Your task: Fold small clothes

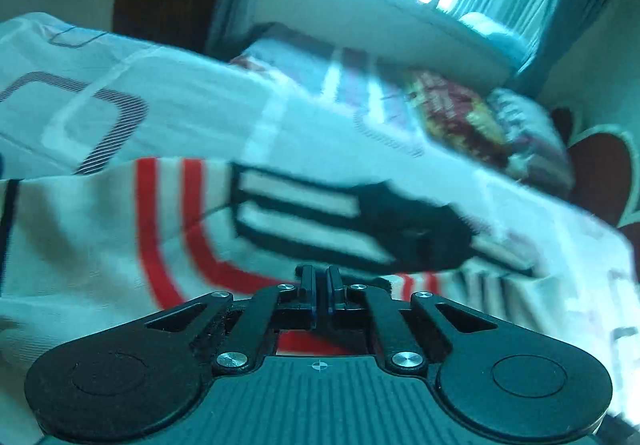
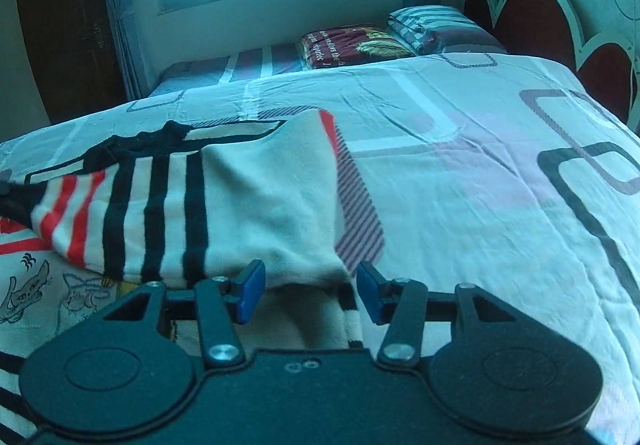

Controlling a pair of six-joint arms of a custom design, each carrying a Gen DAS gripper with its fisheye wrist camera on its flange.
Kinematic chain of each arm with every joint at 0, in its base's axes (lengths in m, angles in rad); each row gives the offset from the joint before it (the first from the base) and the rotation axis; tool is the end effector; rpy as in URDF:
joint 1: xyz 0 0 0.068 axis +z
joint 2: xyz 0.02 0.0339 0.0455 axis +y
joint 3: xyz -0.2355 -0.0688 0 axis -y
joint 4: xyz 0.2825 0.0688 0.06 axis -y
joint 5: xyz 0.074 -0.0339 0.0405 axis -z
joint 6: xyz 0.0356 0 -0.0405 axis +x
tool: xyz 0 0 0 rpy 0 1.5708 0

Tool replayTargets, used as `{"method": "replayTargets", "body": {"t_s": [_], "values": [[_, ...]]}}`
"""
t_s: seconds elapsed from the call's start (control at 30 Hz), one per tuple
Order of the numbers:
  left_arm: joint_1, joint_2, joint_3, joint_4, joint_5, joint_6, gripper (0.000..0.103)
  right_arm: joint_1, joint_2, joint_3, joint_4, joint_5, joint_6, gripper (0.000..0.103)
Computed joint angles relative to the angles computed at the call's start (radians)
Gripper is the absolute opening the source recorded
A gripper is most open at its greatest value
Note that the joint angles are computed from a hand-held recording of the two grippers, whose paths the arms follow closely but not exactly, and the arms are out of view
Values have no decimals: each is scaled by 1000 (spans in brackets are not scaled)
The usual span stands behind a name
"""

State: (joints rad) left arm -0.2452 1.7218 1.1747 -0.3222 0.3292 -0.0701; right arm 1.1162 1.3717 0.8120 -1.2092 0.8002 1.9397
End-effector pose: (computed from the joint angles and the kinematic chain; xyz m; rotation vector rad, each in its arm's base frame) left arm 0.3827 -0.1076 0.1683 0.3620 2.4239 -0.5418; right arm 0.1218 0.1911 0.1483 0.8452 2.1807 -0.2743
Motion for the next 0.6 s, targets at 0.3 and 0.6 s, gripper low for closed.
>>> {"method": "replayTargets", "body": {"t_s": [0.3,0.6], "values": [[-5,26,-16,-19,-59,56,5,-24,-107,-92,74,-57,3,38],[-67,-105,-93,40,-63,57,103,-32,-139,-45,60,32,-41,48]]}}
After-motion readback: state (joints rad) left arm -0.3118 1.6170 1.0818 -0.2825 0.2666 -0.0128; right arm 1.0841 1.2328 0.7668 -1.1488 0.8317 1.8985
